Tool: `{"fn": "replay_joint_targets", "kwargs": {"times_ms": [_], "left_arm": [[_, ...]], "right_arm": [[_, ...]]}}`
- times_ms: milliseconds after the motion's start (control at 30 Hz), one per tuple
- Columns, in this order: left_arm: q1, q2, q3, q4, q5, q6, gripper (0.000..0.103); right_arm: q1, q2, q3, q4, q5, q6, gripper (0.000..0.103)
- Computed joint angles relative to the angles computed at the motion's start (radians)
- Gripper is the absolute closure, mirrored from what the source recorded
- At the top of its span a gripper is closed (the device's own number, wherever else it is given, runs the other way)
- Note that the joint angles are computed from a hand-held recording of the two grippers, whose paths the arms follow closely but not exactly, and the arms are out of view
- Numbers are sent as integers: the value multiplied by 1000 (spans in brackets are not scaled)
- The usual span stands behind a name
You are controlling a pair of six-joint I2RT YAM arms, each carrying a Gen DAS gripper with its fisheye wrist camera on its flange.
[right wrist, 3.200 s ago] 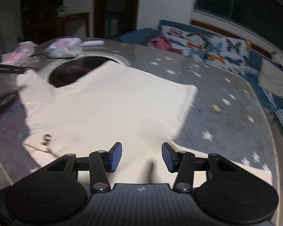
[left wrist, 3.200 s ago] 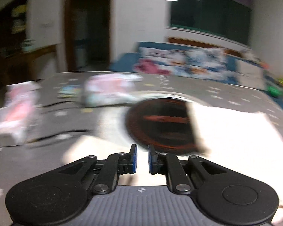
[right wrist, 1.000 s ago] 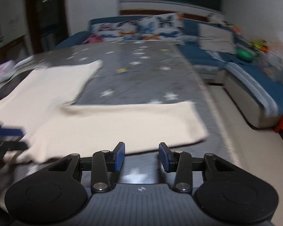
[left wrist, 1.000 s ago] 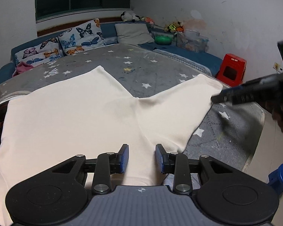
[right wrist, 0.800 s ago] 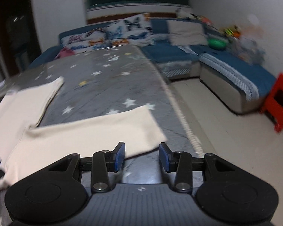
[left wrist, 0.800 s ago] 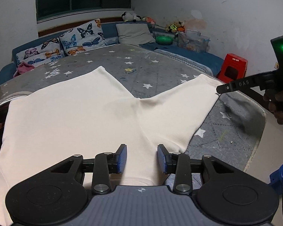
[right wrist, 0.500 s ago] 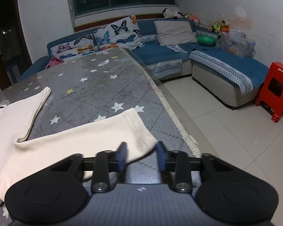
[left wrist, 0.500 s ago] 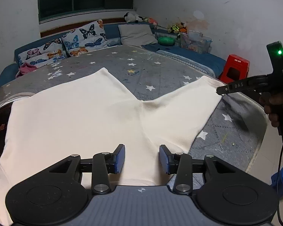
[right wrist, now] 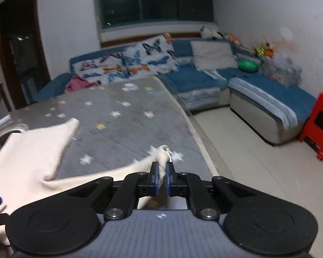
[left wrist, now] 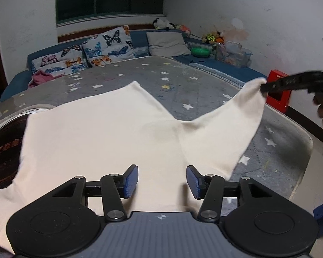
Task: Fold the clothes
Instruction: 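Grasp the sleeve cuff with the right gripper and fold it across the body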
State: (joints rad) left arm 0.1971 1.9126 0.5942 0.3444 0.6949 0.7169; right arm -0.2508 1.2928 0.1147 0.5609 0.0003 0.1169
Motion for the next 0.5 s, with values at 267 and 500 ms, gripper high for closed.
{"fn": "replay_joint_targets", "kwargs": {"times_ms": [267, 500], "left_arm": [[136, 4, 59, -47, 56, -14, 47], [246, 43, 121, -83, 95, -22, 46]], "right_arm": [[270, -326, 129, -356, 20, 47, 97], [568, -166, 301, -354, 91, 72, 97]]}}
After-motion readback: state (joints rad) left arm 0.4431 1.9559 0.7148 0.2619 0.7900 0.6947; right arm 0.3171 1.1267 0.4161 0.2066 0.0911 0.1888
